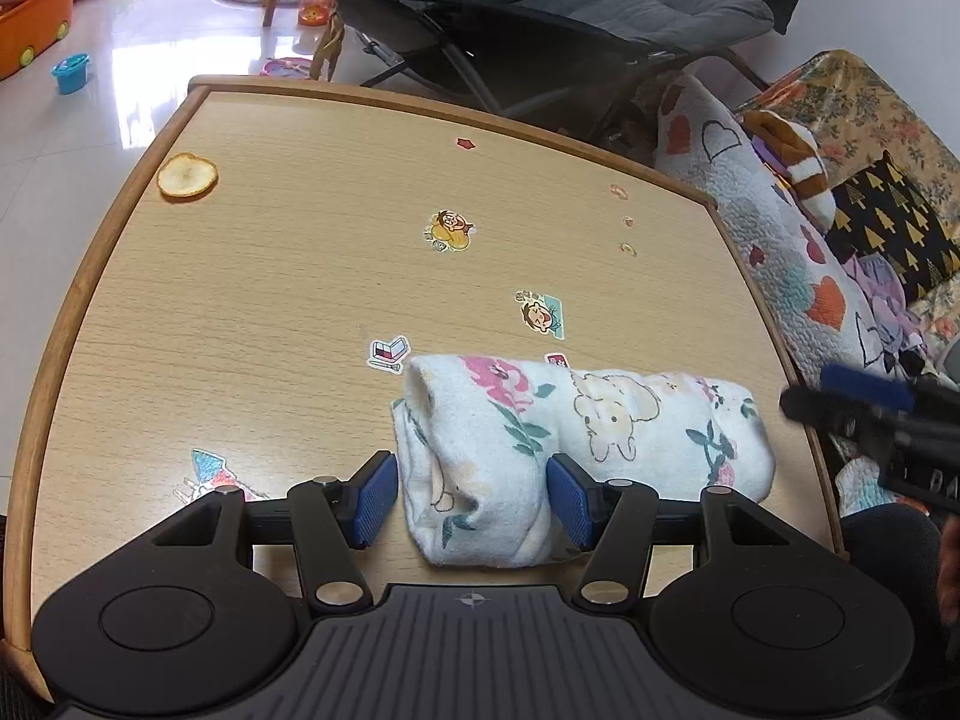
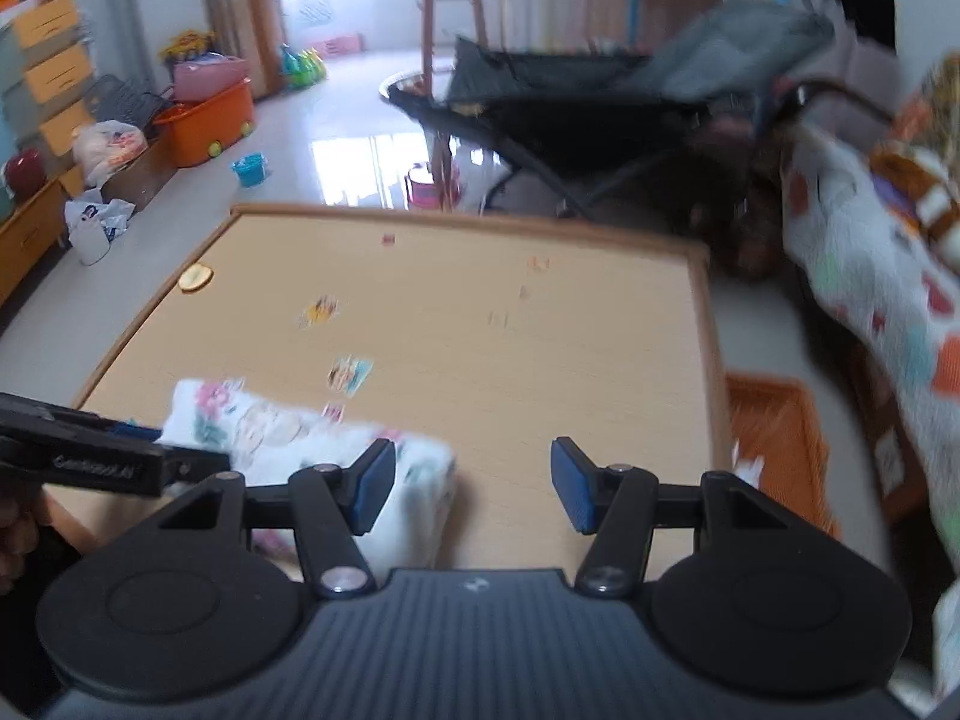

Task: Fold clothes
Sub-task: 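Hold the rolled garment's end with both tools and square it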

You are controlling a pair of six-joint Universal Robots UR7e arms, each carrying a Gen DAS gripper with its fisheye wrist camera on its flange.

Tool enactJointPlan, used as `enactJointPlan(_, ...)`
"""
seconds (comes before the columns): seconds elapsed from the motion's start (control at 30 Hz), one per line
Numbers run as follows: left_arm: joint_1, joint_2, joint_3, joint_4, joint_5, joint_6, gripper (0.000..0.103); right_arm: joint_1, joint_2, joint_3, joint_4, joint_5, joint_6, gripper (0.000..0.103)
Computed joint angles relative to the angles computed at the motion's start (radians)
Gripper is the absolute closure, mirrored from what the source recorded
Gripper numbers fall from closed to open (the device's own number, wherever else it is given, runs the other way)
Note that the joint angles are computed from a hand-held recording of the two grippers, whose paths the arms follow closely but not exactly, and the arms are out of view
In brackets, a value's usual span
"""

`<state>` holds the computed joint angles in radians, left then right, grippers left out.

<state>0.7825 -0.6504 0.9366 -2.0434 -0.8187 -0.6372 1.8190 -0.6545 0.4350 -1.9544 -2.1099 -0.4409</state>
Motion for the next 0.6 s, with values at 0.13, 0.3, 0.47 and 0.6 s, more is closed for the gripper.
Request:
enactJointPlan(0.13, 0.002, 0.002, -0.007, 0.003, -0.001, 0.001, 0.045, -0.011, -0.019, 0.058, 0.017, 0.003, 0.087, 0.046)
enactJointPlan(0.3, 0.003, 0.0, -0.002, -0.007, -0.002, 0.011, 0.044, -0.03, -0.017, 0.071, 0.028, 0.028, 0.156, 0.047)
enactJointPlan(0.47, 0.001, 0.009, -0.015, 0.011, 0.008, 0.015, 0.044, -0.042, -0.02, 0.079, 0.036, 0.063, 0.179, 0.05)
enactJointPlan(0.6, 0.0, 0.01, -0.015, 0.009, 0.008, 0.023, 0.044, -0.048, -0.032, 0.1, 0.026, 0.085, 0.191, 0.051)
